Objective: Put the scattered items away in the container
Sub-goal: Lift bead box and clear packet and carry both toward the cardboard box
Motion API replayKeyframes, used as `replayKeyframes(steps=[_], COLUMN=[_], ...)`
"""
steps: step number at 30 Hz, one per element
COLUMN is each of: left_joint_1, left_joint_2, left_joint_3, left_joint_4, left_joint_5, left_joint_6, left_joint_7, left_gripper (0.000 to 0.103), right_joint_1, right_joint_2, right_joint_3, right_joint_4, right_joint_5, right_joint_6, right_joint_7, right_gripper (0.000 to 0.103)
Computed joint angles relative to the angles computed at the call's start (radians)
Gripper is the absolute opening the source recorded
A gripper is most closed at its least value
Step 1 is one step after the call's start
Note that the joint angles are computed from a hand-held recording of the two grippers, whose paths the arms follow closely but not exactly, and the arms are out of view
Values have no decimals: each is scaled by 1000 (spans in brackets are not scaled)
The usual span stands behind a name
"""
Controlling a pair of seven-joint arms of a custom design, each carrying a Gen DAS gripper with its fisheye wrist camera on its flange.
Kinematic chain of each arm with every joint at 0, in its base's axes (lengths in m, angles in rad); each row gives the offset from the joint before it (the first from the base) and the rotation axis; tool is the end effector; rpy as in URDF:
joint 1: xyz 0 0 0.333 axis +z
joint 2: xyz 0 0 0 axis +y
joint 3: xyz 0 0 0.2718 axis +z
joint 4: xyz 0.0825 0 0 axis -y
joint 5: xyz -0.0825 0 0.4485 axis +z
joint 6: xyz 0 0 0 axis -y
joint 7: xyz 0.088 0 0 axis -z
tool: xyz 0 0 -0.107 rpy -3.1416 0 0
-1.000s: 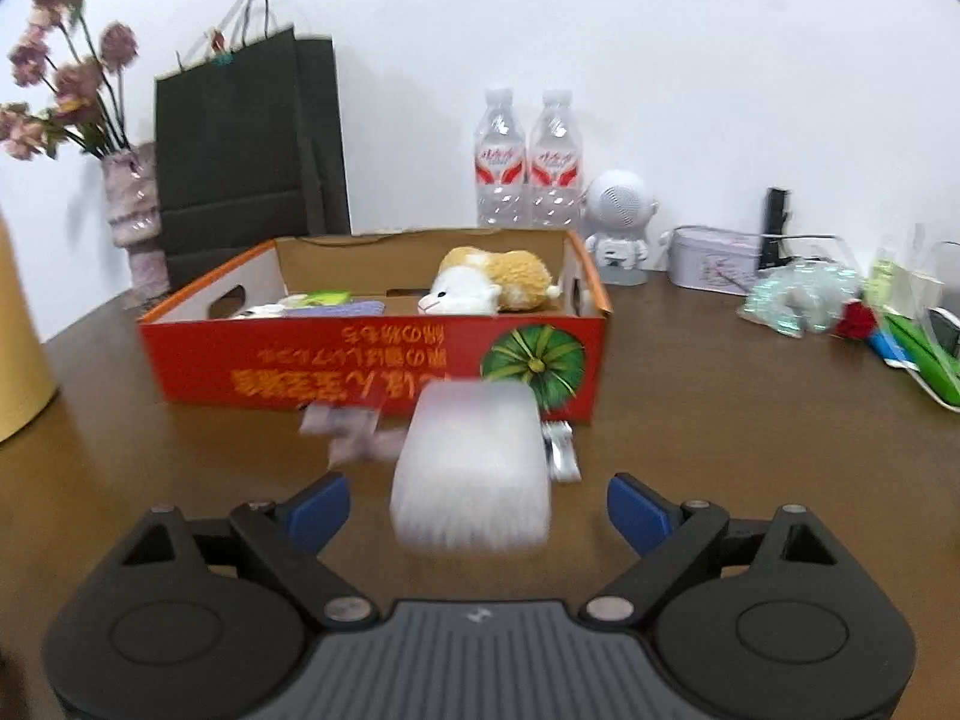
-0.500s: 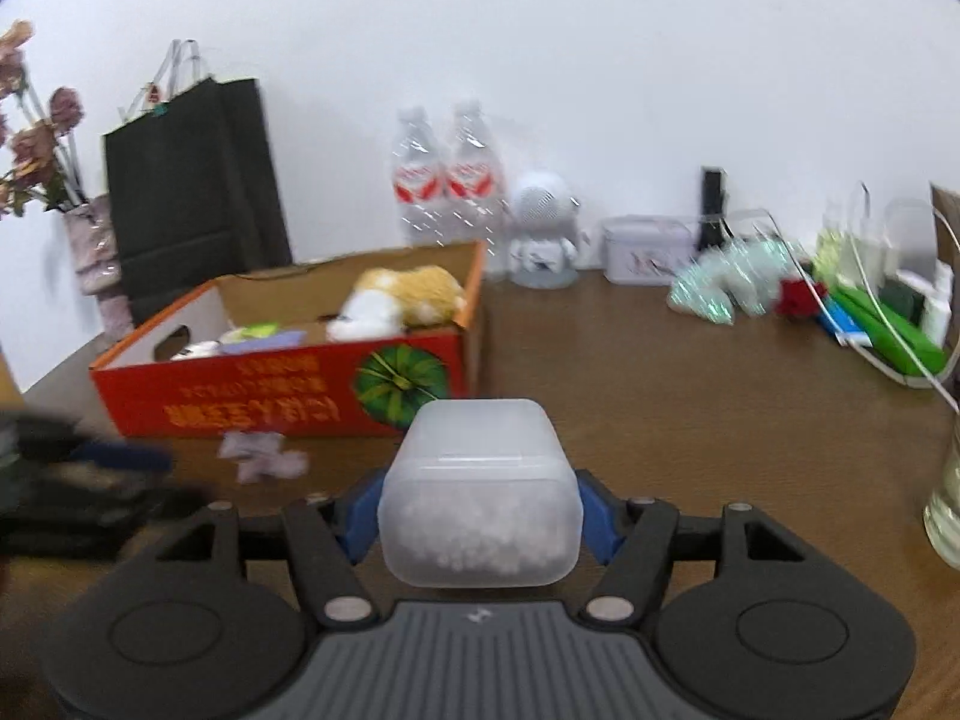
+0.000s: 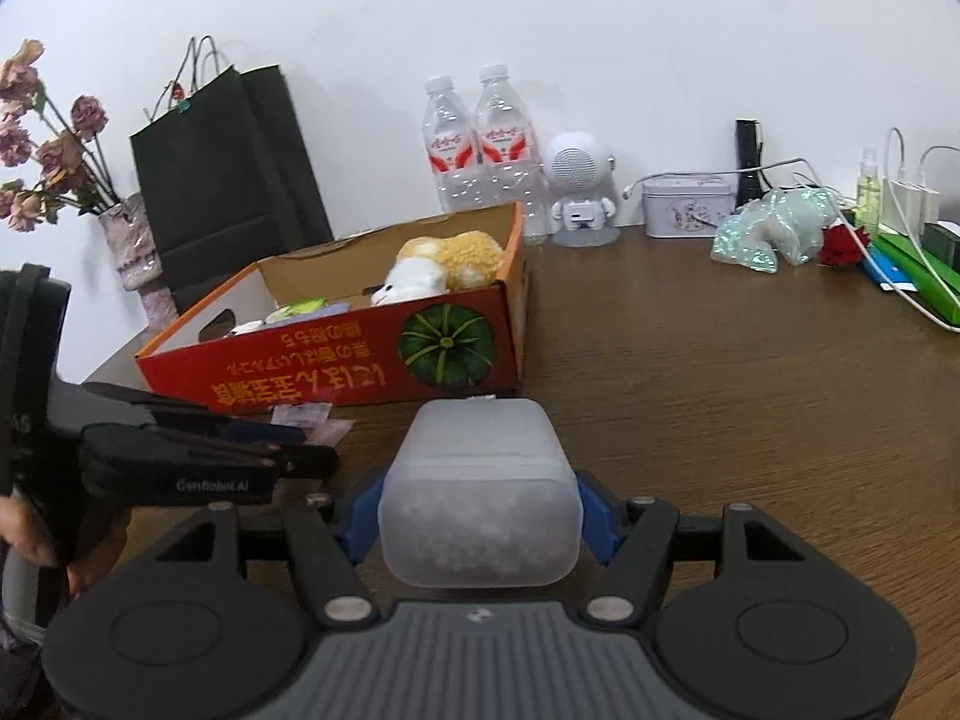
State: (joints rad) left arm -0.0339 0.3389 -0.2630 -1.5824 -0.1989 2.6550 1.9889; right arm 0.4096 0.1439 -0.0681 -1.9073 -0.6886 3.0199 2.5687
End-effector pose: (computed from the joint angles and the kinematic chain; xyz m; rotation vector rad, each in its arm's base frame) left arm 0.7281 -0.1932 0.4715 -1.2949 2.2510 -0.9048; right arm 0.6306 0.2760 0.4527 -1.5558 1.5675 -0.6174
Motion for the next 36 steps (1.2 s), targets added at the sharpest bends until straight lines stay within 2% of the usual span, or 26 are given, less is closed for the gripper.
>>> replayKeyframes(steps=[2, 4, 6, 9, 12, 14, 16, 19, 20, 21, 23, 25, 27, 28, 29, 33, 36], left_joint_1=[-9, -30, -34, -53, -67, -60, -66, -73, -82, -92, -94, -99, -112, -117, -121, -136, -177], left_joint_2=[24, 39, 39, 13, -84, -191, -300, -440, -475, -504, -553, -582, -596, -598, -605, -651, -699], left_joint_3=[7, 26, 29, 55, 78, 76, 86, 101, 112, 125, 136, 148, 164, 169, 174, 187, 219], left_joint_4=[33, 55, 50, 18, -115, -262, -401, -562, -600, -630, -679, -711, -727, -731, -739, -793, -855], left_joint_5=[12, 57, 79, 137, 208, 215, 257, 238, 207, 183, 188, 195, 185, 184, 182, 186, 177], left_joint_6=[-11, -8, 5, 17, 72, 133, 177, 208, 212, 214, 224, 238, 254, 264, 273, 318, 352], left_joint_7=[-31, -86, -119, -226, -335, -377, -452, -516, -509, -500, -517, -530, -529, -529, -528, -527, -494], left_gripper=[45, 41, 22, 16, 15, 15, 15, 15, 15, 15, 15, 15, 15, 15, 15, 15, 15], right_joint_1=[2, 10, 10, 9, 11, 27, 23, 30, 38, 39, 41, 73, 106, 109, 96, 95, 93], right_joint_2=[2, 6, 5, 7, 19, 23, 23, 24, 24, 25, 37, 57, 71, 77, 82, 48, -58], right_joint_3=[5, 0, 2, 5, 15, 9, 23, 36, 36, 39, 44, 17, -16, -17, -2, 30, 55], right_joint_4=[4, 11, 10, 13, 26, 37, 36, 37, 38, 36, 42, 77, 112, 124, 130, 110, -14], right_joint_5=[3, -23, -28, -35, -31, -93, -93, -92, -108, -107, -91, -137, -220, -232, -196, -162, -250], right_joint_6=[-9, -21, -26, -38, -74, -99, -98, -94, -94, -81, -52, -74, -117, -137, -150, -227, -172], right_joint_7=[-19, -6, -2, 2, -24, -8, -45, -93, -91, -102, -133, -75, 51, 92, 78, 48, 169], right_gripper=[65, 65, 65, 65, 65, 65, 65, 65, 70, 80, 88, 87, 86, 80, 66, 65, 65])
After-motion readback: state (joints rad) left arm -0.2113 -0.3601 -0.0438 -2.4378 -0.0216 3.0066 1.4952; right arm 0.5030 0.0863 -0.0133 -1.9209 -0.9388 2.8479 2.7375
